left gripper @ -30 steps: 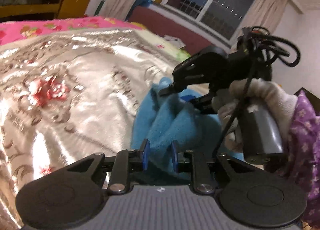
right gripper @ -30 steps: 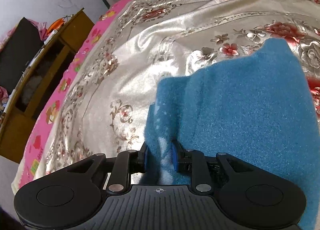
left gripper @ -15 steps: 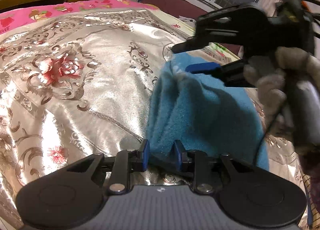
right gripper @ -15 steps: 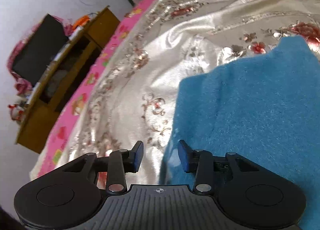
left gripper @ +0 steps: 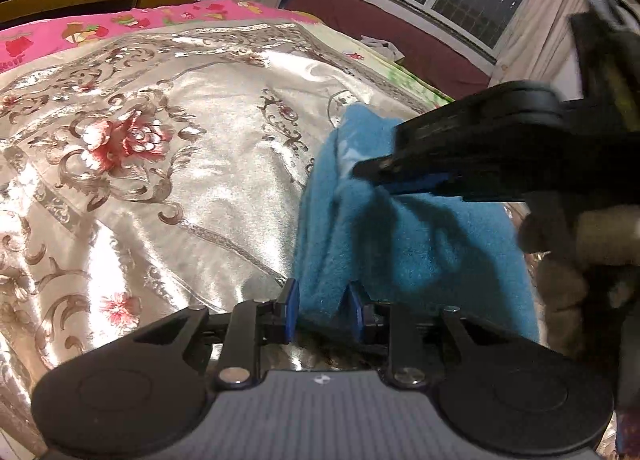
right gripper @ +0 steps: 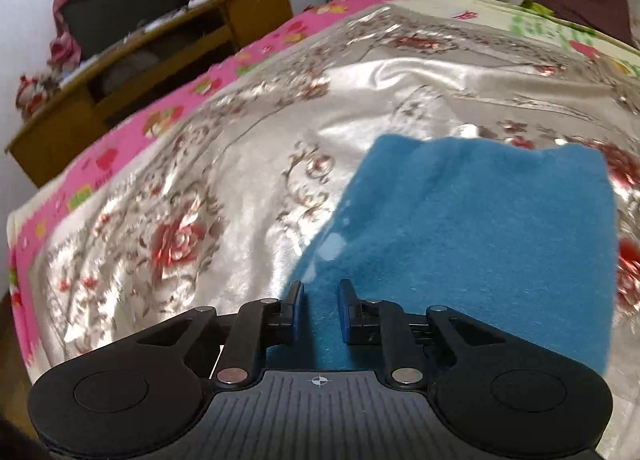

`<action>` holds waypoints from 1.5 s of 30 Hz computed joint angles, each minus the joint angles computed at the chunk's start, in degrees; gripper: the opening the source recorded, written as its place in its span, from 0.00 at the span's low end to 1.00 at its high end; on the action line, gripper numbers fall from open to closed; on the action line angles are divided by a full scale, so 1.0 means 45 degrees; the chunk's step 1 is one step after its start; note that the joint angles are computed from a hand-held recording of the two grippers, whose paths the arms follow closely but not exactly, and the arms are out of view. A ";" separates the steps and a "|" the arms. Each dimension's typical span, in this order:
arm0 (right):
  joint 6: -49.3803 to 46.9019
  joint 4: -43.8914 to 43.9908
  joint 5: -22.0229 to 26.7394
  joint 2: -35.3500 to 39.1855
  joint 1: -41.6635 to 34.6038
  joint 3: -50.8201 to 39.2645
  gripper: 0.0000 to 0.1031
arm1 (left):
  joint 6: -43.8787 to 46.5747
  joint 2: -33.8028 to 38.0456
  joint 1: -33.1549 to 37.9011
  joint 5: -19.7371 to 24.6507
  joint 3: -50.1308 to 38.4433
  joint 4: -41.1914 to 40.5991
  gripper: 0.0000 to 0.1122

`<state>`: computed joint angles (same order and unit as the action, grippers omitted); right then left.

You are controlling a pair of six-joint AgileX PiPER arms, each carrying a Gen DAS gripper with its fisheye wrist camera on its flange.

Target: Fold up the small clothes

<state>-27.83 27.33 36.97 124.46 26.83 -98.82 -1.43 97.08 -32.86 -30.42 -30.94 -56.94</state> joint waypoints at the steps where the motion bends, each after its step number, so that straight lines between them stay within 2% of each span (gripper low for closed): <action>1: 0.0060 0.0035 0.0029 0.0248 0.0052 -0.0166 0.18 | 0.0196 -0.0016 -0.0035 -0.0025 -0.0016 -0.0271 0.29; 7: 0.0230 0.1275 0.0554 0.1413 -0.0037 -0.1255 0.18 | 0.2343 -0.0437 -0.0698 -0.0826 -0.0230 -0.2348 0.29; 11: -0.0225 0.2179 0.1401 0.1687 -0.0473 -0.1766 0.17 | 0.4353 -0.0060 -0.0540 -0.0437 -0.1176 -0.3237 0.29; 13: -0.0640 0.2929 0.1878 0.1572 -0.0906 -0.1697 0.16 | 0.5488 0.0317 -0.0072 0.0351 -0.1791 -0.3904 0.29; 16: -0.1608 0.4203 0.1860 0.0821 -0.1496 -0.0740 0.17 | 0.6791 0.0650 0.0053 0.0483 -0.2281 -0.4727 0.29; 17: -0.2106 0.4611 0.1683 0.0400 -0.1704 -0.0172 0.21 | 0.7537 0.0720 0.0003 0.0405 -0.2465 -0.5259 0.29; 23: -0.4701 0.6353 0.0847 -0.1754 -0.3525 0.2955 0.21 | 0.9278 0.0866 0.0120 0.0295 -0.2949 -0.6393 0.29; 25: -0.5055 0.6609 0.0609 -0.2064 -0.4140 0.3552 0.21 | 1.0138 0.1069 0.0228 0.0343 -0.3196 -0.6990 0.30; 28: -0.5759 0.7388 0.0538 -0.2312 -0.4952 0.4282 0.21 | 1.0342 0.1141 0.0606 0.0793 -0.3286 -0.7028 0.33; 31: -0.6822 0.8349 -0.0010 -0.2759 -0.5431 0.5192 0.30 | 1.0995 0.0900 0.0535 0.0532 -0.3346 -0.7432 0.33; 33: -0.7467 0.8748 0.0169 -0.2782 -0.5707 0.5394 0.44 | 1.1003 0.0654 0.0508 0.0396 -0.3308 -0.7347 0.32; 35: -0.7326 0.8381 0.0244 -0.2561 -0.5664 0.5237 0.50 | 1.0664 0.0453 0.0685 0.0585 -0.3301 -0.6859 0.32; 38: -0.7096 0.8020 0.0202 -0.2193 -0.5666 0.5039 0.50 | 1.0901 0.0477 0.0896 0.0783 -0.3615 -0.6856 0.32; 42: -0.6657 0.8188 0.1400 -0.1401 -0.6079 0.4609 0.56 | 1.1233 0.0623 0.1283 0.1399 -0.3864 -0.6619 0.32; 45: -0.6445 0.8350 0.2067 -0.0759 -0.6253 0.4174 0.64 | 0.9438 0.0681 0.2121 0.2578 -0.3638 -0.4507 0.33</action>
